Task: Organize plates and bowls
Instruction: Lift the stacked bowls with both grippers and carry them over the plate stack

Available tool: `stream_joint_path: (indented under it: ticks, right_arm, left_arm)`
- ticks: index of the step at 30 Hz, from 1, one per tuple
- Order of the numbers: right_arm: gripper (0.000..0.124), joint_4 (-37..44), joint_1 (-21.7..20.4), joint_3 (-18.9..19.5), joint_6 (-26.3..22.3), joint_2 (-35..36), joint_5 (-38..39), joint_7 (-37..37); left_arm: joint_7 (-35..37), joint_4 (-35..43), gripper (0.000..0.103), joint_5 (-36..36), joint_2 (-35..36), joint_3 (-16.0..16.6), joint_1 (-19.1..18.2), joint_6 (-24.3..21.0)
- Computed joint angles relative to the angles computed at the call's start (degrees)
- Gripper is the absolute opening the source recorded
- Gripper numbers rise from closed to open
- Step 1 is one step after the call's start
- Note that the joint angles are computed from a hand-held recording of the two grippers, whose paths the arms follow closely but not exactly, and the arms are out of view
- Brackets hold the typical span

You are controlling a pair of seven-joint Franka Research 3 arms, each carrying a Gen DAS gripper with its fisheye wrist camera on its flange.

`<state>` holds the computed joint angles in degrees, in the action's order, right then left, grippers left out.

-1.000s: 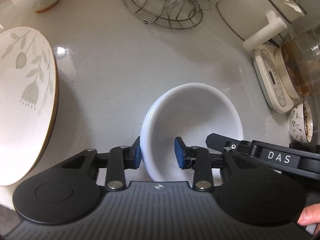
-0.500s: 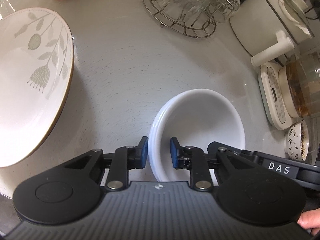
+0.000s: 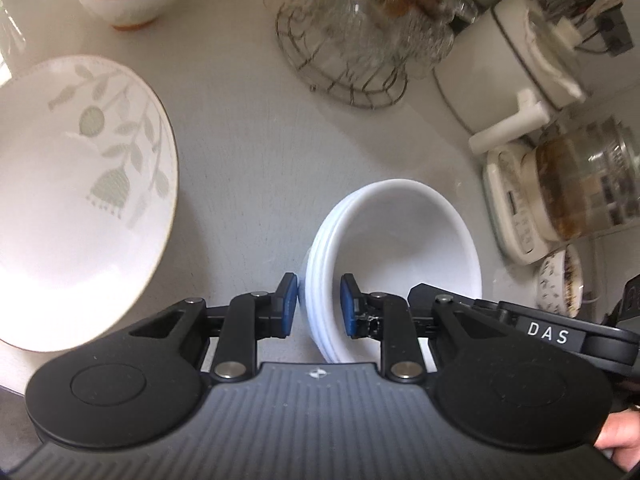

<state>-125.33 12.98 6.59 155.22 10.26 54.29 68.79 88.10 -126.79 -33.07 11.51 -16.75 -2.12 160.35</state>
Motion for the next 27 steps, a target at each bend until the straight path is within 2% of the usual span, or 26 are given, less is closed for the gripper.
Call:
stream_joint_path:
  ticks: [10, 20, 27]
  right_arm:
    - [0.020, 1.61, 2.07, 0.62, 3.32, -1.28, -2.56, 2.02]
    - [0.020, 4.97, 3.63, 2.37, 4.46, 0.51, -1.44, 0.12]
    - [0.020, 7.88, 5.79, 3.36, 5.03, 2.34, -4.92, 2.01]
  left_arm:
    - [8.75, -0.46, 0.027, -5.92, -4.15, 1.49, 0.91, -1.24]
    - [13.51, -4.19, 0.027, -10.19, -9.31, 5.81, -0.21, 0.11]
    - [17.40, -8.49, 0.027, -15.03, -13.21, 9.02, -0.84, 1.35]
